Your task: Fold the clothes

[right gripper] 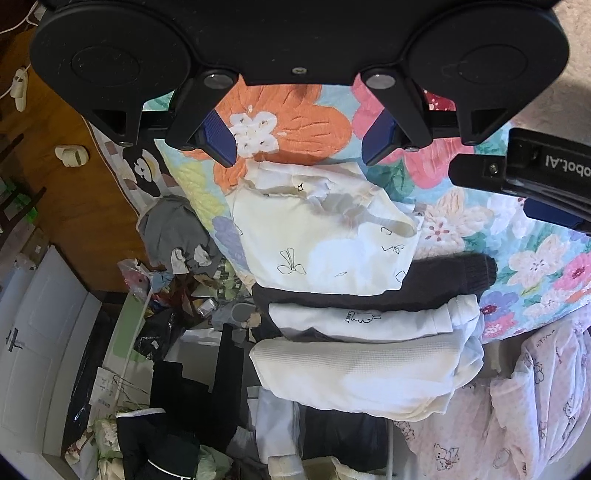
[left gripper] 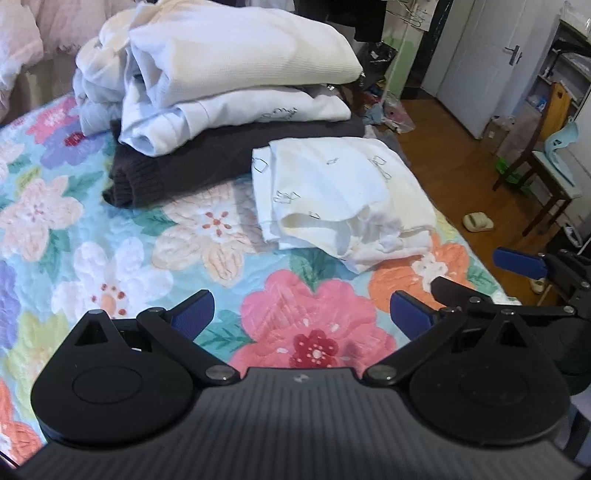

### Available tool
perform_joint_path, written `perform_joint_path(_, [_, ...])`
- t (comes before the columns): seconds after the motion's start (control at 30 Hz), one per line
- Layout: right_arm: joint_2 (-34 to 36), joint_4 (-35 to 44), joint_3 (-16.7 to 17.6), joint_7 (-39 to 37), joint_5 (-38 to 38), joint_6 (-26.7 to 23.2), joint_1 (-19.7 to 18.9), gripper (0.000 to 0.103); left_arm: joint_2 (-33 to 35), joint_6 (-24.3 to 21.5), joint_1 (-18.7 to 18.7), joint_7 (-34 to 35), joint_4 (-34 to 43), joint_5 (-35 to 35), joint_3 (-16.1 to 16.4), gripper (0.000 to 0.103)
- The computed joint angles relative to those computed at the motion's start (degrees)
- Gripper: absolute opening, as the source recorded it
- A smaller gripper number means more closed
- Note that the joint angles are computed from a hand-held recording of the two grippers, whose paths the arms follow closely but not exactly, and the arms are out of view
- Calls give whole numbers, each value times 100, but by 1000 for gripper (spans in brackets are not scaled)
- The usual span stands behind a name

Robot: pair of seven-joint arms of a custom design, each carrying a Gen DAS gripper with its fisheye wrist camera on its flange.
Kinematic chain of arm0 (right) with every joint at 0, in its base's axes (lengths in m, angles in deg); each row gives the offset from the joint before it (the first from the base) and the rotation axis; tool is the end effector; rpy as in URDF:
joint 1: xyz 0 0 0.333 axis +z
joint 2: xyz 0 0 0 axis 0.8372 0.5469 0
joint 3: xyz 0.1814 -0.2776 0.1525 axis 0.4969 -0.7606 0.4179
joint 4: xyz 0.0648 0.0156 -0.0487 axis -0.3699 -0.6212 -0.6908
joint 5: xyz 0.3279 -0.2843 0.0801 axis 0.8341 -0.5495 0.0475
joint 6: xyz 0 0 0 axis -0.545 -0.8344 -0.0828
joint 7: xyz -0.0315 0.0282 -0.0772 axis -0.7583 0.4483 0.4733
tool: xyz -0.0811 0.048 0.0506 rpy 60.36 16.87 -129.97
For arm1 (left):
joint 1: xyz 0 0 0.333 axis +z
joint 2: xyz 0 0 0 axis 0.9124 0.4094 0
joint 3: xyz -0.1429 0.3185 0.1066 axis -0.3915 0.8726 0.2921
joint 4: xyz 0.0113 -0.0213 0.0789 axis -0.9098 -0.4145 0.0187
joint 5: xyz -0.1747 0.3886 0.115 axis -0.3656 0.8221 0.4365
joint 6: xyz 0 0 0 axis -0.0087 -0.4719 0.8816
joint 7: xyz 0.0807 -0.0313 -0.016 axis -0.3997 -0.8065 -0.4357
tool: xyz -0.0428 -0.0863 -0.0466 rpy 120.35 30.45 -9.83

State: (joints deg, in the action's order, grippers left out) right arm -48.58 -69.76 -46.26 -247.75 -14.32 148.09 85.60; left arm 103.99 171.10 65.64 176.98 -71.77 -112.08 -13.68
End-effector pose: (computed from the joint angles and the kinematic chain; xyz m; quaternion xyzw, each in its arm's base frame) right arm 0.6207 0.3315 0.4387 -0.3852 0.8360 -0.3690 0.1289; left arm 0.7890 -0.1597 0.4545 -0.2670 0.9032 -0.3358 0.0118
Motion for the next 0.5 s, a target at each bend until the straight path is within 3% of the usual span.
perform_joint_path(0.5, [196, 309, -13, -457, 144, -340, 52, 79, 75, 132, -89, -205, 58, 228, 43, 103])
